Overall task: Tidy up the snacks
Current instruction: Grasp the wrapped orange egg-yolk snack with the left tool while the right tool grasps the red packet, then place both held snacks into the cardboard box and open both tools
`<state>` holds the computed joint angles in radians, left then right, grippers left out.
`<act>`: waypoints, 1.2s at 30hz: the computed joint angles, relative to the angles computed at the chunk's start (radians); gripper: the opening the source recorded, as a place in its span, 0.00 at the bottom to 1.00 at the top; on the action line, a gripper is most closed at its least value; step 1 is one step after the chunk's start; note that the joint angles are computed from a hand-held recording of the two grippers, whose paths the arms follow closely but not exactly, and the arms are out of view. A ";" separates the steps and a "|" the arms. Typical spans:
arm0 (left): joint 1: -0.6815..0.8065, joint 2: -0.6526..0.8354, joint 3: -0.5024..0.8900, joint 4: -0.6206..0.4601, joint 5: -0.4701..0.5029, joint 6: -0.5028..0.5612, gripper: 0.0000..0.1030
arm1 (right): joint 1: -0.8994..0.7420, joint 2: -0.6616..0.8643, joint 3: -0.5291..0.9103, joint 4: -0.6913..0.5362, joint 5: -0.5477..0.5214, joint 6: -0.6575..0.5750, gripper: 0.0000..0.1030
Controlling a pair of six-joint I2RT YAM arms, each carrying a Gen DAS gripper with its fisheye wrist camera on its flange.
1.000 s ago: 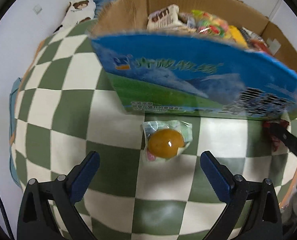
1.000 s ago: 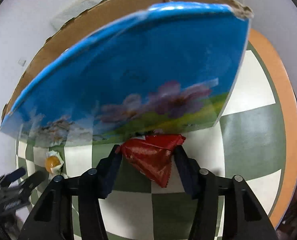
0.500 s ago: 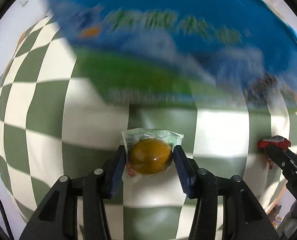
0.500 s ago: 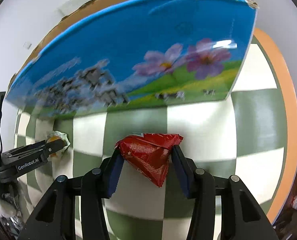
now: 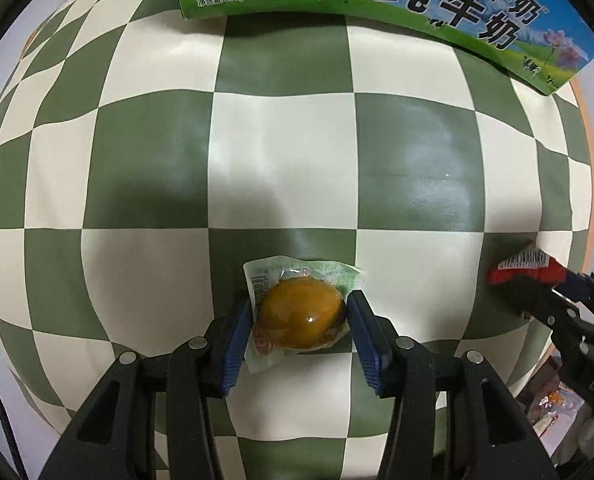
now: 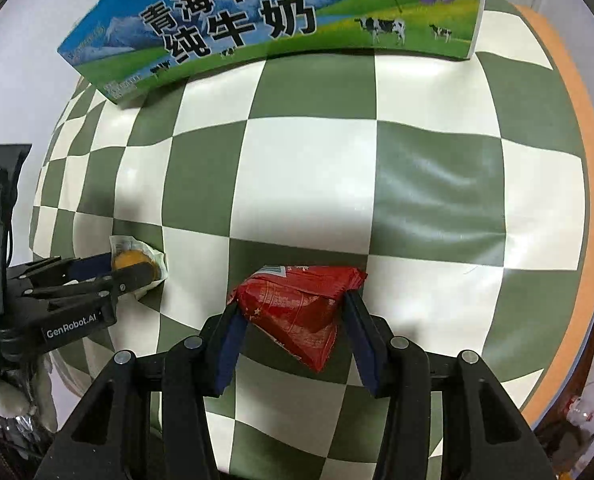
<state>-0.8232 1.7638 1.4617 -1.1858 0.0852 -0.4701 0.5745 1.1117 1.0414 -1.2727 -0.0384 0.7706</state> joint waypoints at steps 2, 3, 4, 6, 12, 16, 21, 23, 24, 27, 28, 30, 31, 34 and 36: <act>0.002 0.012 -0.002 0.008 0.002 -0.006 0.46 | -0.005 0.011 -0.008 0.010 0.003 -0.005 0.49; 0.000 0.018 -0.001 0.011 -0.001 -0.008 0.46 | -0.002 0.016 -0.011 0.015 0.007 -0.002 0.49; 0.002 0.016 -0.010 0.016 -0.004 -0.005 0.46 | 0.008 0.031 -0.015 0.030 0.010 0.005 0.49; -0.008 0.020 -0.012 0.018 -0.013 -0.009 0.46 | 0.000 0.035 -0.021 0.031 0.013 -0.004 0.50; -0.037 0.057 0.023 0.012 -0.014 -0.043 0.46 | 0.014 0.093 -0.025 0.074 0.020 0.013 0.52; 0.016 0.081 0.060 -0.010 -0.009 0.006 0.46 | 0.017 0.117 -0.025 0.083 0.022 0.011 0.55; 0.024 0.110 0.120 -0.038 -0.020 0.018 0.44 | 0.018 0.150 -0.023 0.099 0.025 0.011 0.59; 0.020 0.108 0.120 -0.036 -0.024 0.016 0.44 | 0.016 0.153 -0.023 0.102 0.028 0.008 0.59; 0.014 0.110 0.124 -0.038 -0.026 0.010 0.44 | 0.018 0.154 -0.023 0.103 0.031 0.008 0.58; 0.001 0.101 0.118 -0.033 -0.029 -0.008 0.44 | 0.028 0.145 -0.020 0.095 0.046 0.007 0.55; -0.004 0.097 0.121 -0.037 -0.029 -0.009 0.44 | 0.043 0.134 -0.021 0.088 0.055 0.016 0.55; -0.008 0.082 0.125 -0.047 -0.025 -0.011 0.43 | 0.066 0.128 -0.008 0.080 0.069 0.036 0.51; -0.012 0.077 0.134 -0.055 -0.022 -0.011 0.43 | 0.073 0.121 0.000 0.074 0.073 0.042 0.51; -0.012 0.070 0.171 -0.081 -0.012 -0.002 0.43 | 0.071 0.092 0.025 0.057 0.073 0.046 0.49; -0.016 0.069 0.222 -0.109 -0.001 -0.003 0.43 | 0.057 0.073 0.051 0.044 0.073 0.040 0.49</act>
